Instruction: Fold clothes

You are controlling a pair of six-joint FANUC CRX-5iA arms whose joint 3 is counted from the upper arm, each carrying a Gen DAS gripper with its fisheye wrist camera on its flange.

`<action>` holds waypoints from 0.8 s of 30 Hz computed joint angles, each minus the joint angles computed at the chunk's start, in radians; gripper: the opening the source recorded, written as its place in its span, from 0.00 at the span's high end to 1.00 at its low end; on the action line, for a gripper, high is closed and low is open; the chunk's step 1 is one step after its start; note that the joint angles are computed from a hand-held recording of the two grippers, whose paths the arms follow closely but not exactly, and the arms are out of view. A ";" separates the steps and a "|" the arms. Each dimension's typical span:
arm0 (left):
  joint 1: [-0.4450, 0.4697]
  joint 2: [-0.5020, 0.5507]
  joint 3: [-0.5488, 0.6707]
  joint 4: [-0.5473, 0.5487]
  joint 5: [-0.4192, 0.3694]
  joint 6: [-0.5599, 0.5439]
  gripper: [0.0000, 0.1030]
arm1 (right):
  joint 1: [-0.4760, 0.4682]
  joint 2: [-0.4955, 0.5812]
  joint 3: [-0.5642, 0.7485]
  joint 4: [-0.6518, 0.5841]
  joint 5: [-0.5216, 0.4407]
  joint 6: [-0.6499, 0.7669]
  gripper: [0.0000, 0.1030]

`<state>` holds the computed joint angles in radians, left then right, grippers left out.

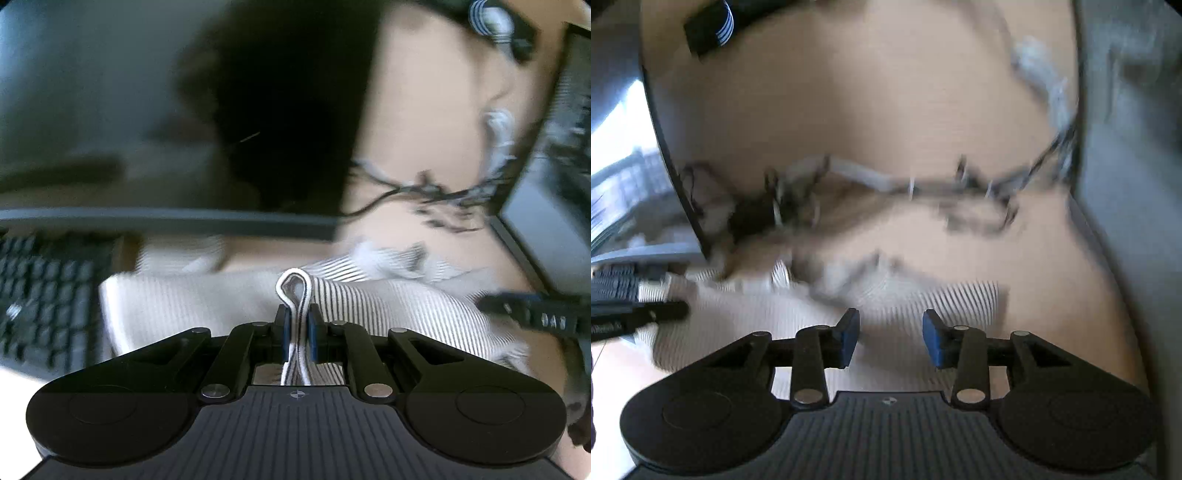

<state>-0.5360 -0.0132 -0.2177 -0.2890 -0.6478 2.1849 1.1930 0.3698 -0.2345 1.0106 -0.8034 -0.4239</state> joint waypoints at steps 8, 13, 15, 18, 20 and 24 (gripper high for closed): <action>0.111 -0.061 -0.175 0.278 0.148 -0.222 0.82 | 0.029 0.040 0.047 -0.039 -0.164 0.101 0.56; 0.112 -0.017 -0.154 0.328 0.124 -0.288 0.62 | -0.006 0.078 0.091 -0.073 -0.189 0.062 0.49; 0.111 -0.001 -0.151 0.349 0.128 -0.315 0.55 | 0.003 0.083 0.094 -0.062 -0.199 0.048 0.49; 0.097 0.020 -0.132 0.337 0.124 -0.326 0.58 | 0.031 0.056 0.050 0.011 -0.161 0.040 0.49; 0.073 0.034 -0.094 0.254 0.095 -0.274 0.79 | 0.052 0.007 -0.015 0.066 -0.110 0.026 0.49; 0.055 0.027 -0.072 0.209 0.101 -0.250 0.87 | 0.109 -0.036 -0.069 0.072 -0.076 0.121 0.47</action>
